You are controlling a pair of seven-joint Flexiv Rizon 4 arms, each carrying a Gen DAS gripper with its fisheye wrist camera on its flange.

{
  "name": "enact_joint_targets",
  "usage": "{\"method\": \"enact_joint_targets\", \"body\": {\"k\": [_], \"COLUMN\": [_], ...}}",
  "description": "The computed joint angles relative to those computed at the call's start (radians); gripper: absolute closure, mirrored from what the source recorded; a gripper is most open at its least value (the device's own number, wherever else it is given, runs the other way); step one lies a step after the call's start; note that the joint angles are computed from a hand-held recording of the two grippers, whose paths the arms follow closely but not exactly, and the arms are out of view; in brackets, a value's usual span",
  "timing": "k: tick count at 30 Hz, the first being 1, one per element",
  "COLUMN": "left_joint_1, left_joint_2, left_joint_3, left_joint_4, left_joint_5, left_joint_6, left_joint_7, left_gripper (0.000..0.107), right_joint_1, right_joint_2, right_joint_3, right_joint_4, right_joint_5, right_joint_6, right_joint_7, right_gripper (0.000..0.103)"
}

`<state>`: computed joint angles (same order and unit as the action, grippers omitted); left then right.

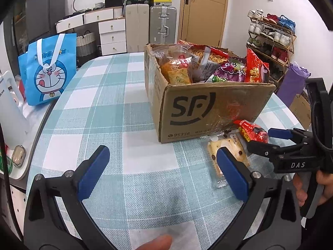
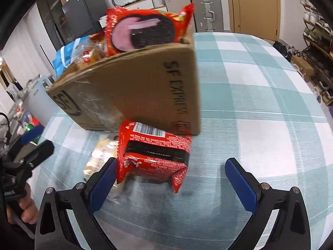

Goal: Organize snacks
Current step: 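Withdraw both tools toward the cracker pack and red wafer pack, then move the left tool to the cracker pack while the right tool approaches the red wafer pack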

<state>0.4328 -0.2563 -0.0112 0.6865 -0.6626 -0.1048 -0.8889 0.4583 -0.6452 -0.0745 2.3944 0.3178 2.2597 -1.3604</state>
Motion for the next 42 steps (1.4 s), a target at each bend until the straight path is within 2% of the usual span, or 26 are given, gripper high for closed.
{"method": "enact_joint_targets", "body": {"k": [2,9,17,22,36,42], "left_joint_1": [0.001,-0.008,-0.037,-0.065,-0.123,-0.165], "left_joint_2": [-0.001,0.007,0.043,0.076,0.112,0.131], "left_joint_3": [0.000,0.003,0.020,0.036,0.048,0.050], "left_joint_4": [-0.001,0.014,0.079,0.139,0.204,0.233], "left_joint_5": [0.001,0.014,0.034,0.041,0.042,0.071], "left_joint_6": [-0.003,-0.007,0.005,0.027,-0.022,-0.028], "left_joint_7": [0.002,0.014,0.051,0.076,0.085,0.081], "left_gripper": [0.004,0.004,0.004,0.004,0.004,0.004], "right_joint_1": [0.023,0.022,0.091,0.051,0.073,0.004], "right_joint_2": [0.002,0.009,0.006,0.024,0.029,0.032], "right_joint_3": [-0.027,-0.052,-0.129,-0.118,-0.119,-0.071], "right_joint_4": [-0.004,0.006,0.028,0.045,0.070,0.089], "right_joint_5": [0.017,0.014,0.055,0.036,0.047,-0.010], "right_joint_6": [-0.022,-0.046,-0.085,-0.098,-0.084,-0.046], "right_joint_7": [-0.016,-0.048,-0.124,-0.130,-0.162,-0.192], "right_gripper": [0.001,0.001,0.001,0.001,0.001,0.001]}}
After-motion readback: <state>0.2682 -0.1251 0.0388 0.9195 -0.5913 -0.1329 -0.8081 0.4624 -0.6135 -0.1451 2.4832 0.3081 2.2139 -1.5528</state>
